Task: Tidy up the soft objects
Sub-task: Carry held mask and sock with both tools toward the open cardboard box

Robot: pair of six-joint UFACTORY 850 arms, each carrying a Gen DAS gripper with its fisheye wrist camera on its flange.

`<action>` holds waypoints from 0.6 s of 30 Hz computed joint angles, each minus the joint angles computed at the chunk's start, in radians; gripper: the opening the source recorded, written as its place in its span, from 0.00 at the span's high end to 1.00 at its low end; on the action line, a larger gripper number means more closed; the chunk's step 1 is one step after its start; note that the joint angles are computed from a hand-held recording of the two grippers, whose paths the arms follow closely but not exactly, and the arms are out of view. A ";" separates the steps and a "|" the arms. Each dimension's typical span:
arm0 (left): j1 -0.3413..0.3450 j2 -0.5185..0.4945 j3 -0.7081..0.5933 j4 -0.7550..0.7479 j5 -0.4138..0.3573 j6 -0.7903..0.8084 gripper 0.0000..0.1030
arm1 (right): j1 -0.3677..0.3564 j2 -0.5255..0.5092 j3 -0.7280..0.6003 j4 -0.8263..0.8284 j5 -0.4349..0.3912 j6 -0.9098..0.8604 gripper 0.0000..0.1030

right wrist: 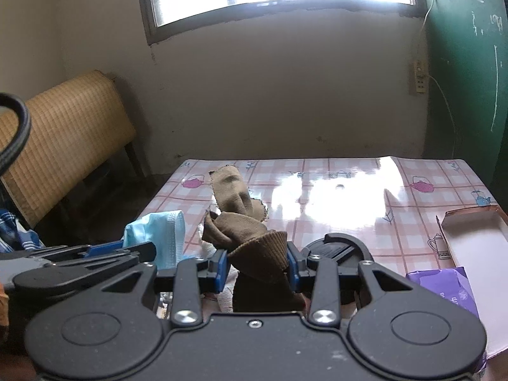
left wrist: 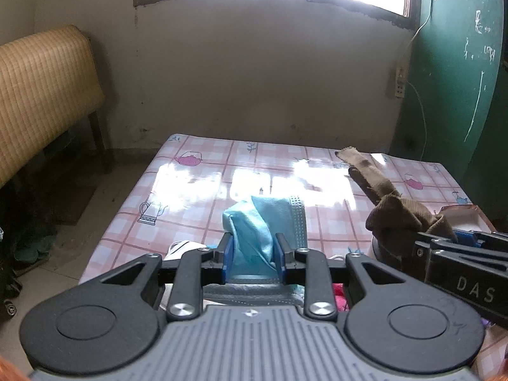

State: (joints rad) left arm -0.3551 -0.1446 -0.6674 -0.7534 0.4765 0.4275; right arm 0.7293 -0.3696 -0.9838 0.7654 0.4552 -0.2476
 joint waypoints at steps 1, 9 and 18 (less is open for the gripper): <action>-0.001 -0.001 -0.003 0.001 -0.004 0.000 0.72 | 0.000 0.002 0.002 0.005 0.003 -0.004 0.57; -0.026 -0.017 -0.023 -0.027 -0.005 0.026 0.72 | -0.020 0.018 0.023 -0.018 0.006 0.022 0.57; -0.054 -0.035 -0.047 -0.046 -0.004 0.044 0.72 | -0.050 0.041 0.056 -0.029 0.019 0.040 0.57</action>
